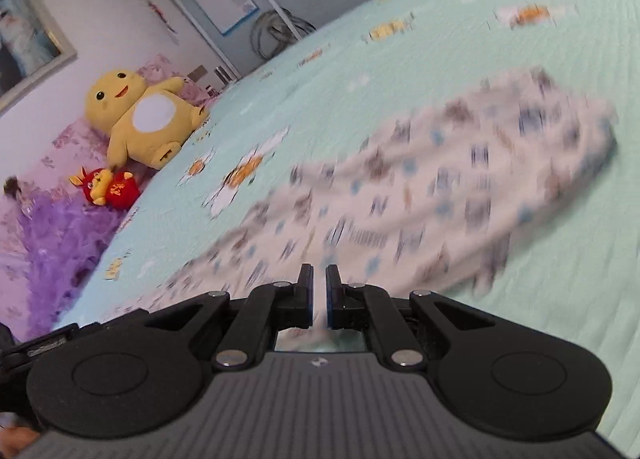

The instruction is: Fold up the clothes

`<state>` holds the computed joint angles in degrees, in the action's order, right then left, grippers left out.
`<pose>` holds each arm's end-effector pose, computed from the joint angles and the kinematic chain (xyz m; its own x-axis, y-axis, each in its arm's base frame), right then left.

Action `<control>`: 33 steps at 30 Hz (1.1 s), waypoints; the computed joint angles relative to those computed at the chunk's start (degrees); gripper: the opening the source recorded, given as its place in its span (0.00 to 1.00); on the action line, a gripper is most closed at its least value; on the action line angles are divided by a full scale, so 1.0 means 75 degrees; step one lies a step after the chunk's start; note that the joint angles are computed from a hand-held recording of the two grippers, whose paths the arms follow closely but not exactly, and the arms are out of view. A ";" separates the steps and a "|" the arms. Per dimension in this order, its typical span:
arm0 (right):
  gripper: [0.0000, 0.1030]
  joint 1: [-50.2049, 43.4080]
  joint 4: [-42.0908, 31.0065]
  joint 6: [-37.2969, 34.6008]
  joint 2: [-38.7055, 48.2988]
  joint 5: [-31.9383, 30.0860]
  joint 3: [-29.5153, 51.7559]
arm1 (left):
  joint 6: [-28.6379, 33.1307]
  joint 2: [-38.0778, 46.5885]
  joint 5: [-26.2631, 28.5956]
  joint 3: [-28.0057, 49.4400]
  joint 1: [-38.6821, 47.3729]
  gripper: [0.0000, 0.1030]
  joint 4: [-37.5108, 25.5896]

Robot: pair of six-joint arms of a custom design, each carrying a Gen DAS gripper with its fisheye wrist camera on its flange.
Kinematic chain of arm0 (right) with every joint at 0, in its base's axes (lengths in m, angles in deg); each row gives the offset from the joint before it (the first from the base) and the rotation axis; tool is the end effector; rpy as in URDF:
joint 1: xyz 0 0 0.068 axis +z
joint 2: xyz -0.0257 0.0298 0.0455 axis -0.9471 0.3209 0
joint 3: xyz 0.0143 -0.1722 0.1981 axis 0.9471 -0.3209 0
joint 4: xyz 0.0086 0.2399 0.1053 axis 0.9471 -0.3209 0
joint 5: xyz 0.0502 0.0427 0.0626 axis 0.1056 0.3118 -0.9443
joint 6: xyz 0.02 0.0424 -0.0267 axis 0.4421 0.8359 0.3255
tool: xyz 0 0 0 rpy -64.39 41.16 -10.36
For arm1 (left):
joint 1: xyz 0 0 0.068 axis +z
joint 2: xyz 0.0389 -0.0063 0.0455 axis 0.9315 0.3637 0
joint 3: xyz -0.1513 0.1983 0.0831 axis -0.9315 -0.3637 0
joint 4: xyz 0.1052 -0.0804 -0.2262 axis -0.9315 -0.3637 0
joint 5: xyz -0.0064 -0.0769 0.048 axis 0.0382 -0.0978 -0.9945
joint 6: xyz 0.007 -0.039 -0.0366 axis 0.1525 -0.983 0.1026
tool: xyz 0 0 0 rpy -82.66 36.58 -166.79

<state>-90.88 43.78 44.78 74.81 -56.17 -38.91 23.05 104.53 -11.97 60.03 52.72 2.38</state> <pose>0.2307 -0.0542 -0.0104 -0.7120 0.2022 -0.6724 -0.2651 0.8094 0.5240 0.1646 -0.0474 0.0195 -0.6299 -0.3625 -0.6869 -0.0556 0.9031 -0.4257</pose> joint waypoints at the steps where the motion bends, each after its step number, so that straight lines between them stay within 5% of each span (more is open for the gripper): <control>1: 0.06 0.0029 -0.0282 -0.0114 0.0052 0.0148 0.0188 | -0.0031 -0.0089 -0.0093 0.0380 -0.0243 0.41 -0.0675; 2: 0.06 0.0049 -0.0603 -0.0242 0.0105 0.0285 0.0382 | -0.0102 -0.0034 -0.0064 0.0696 -0.0413 0.40 -0.1226; 5: 0.00 -0.0314 -0.1411 -0.1408 0.0459 0.0204 0.0581 | -0.0020 0.0639 -0.0367 0.0845 -0.0715 0.38 -0.0835; 9: 0.00 -0.0896 -0.1817 -0.2333 0.0553 -0.0337 0.0577 | -0.0019 -0.0247 -0.0458 0.0666 -0.0784 0.35 -0.1621; 13: 0.05 -0.1194 -0.1875 -0.1939 0.0491 -0.1280 0.0741 | -0.0137 -0.0884 -0.0964 0.0549 -0.1501 0.35 -0.1479; 15: 0.05 -0.1201 -0.1525 -0.1694 0.0606 -0.1542 0.0761 | -0.0017 -0.0437 -0.0992 0.0941 -0.1650 0.44 -0.1217; 18: 0.00 -0.1058 -0.2040 -0.1957 0.0943 -0.0808 0.1100 | -0.0009 0.0300 -0.0372 0.2025 -0.1615 0.41 -0.2448; 19: 0.00 -0.1252 -0.2101 -0.2111 0.1188 -0.0980 0.1208 | 0.0088 0.0546 -0.0616 0.2051 -0.1824 0.42 -0.2207; 21: 0.00 -0.1570 -0.3095 -0.2722 0.1152 -0.1184 0.1459 | 0.0214 0.0712 -0.1106 0.2012 -0.2165 0.44 -0.1916; 26: 0.06 -0.2404 -0.4828 -0.3553 0.0993 -0.1823 0.1943 | -0.0288 -0.0142 -0.1189 0.1956 -0.2285 0.43 -0.2772; 28: 0.06 -0.2698 -0.4585 -0.3214 0.1035 -0.2447 0.2002 | -0.0318 -0.0069 -0.1336 0.1989 -0.2515 0.43 -0.2427; 30: 0.06 -0.2805 -0.3324 -0.2269 0.1102 -0.2823 0.1849 | -0.0296 0.0073 -0.1497 0.2051 -0.2756 0.47 -0.2009; 33: 0.07 -0.2651 -0.2646 -0.1629 0.1464 -0.2328 0.2137 | -0.0618 0.0664 -0.1324 0.2565 -0.2773 0.46 -0.2219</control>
<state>-110.77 23.93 32.56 85.79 -73.63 -22.88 18.41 109.51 -21.90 79.27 31.92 -14.26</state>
